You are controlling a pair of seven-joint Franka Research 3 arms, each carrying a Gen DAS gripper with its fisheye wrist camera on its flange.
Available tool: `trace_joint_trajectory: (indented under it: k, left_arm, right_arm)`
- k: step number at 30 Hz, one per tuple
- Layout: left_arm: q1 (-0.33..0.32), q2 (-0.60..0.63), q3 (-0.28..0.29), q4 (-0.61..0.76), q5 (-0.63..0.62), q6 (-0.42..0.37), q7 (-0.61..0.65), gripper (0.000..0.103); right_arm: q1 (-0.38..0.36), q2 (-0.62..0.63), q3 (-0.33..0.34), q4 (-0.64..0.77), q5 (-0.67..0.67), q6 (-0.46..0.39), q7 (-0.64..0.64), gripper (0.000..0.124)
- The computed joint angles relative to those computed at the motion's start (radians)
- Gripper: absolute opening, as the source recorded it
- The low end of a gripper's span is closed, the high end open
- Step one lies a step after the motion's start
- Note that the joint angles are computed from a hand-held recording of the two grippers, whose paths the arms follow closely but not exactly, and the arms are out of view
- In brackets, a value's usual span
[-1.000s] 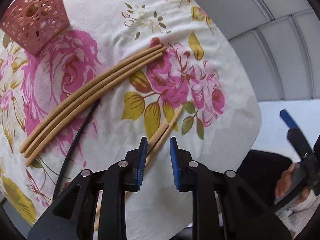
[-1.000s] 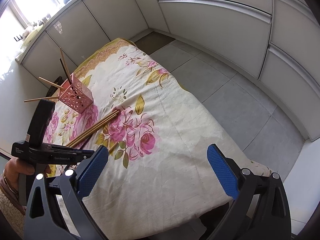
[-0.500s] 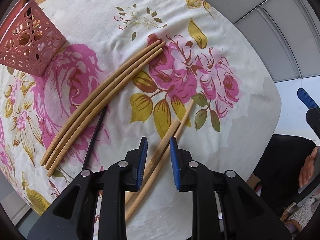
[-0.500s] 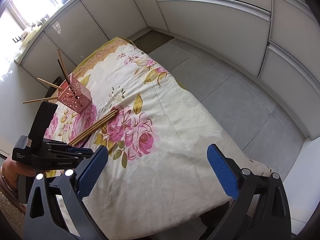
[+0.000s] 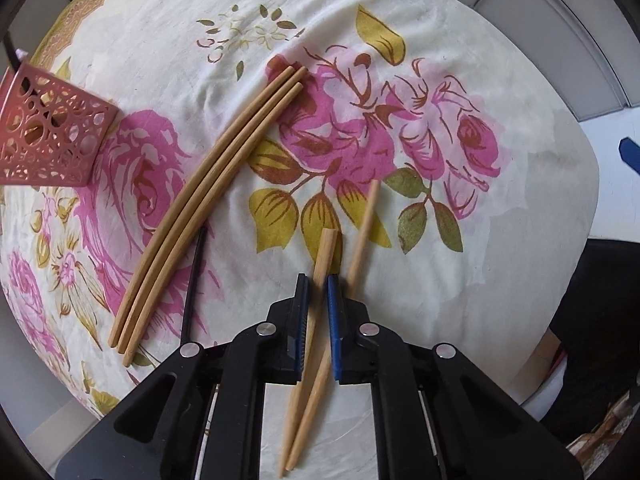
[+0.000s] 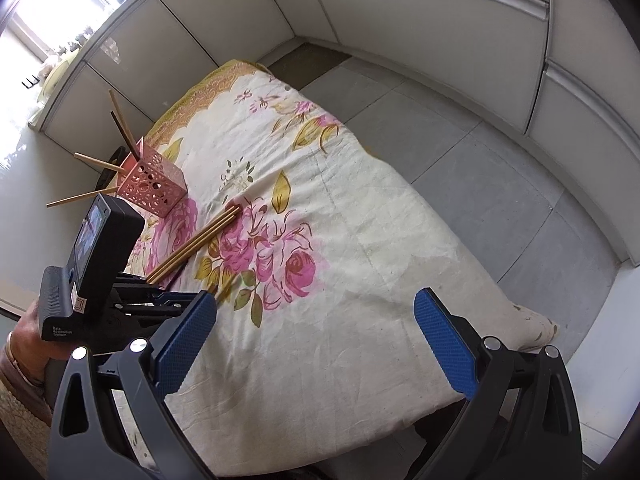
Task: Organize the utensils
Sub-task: 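Lift the chopstick upright with the left tool while the right tool grasps another chopstick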
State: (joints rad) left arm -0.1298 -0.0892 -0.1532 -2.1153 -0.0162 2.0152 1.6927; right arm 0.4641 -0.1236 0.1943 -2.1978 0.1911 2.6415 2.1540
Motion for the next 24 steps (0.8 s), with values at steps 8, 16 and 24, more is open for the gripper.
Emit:
trace_joint_trajectory:
  k: [8,16,24]
  left_arm:
    - [-0.001,-0.328,0.085,-0.311,-0.207,0.308,-0.118,0.007]
    - [-0.018,-0.643,0.173,-0.454,-0.208,0.413,-0.134,0.006]
    - [-0.029,-0.774,0.238,-0.523,-0.167,0.468,-0.111,0.006]
  right_arm:
    - [0.036,0.242,-0.006,0.330,0.130,-0.272,-0.050,0.090]
    - [0.150,0.578,-0.042,0.788,-0.029,-0.629,0.116,0.040]
    - [0.257,0.721,-0.094,1.024,-0.180,-0.758,0.221,0.035]
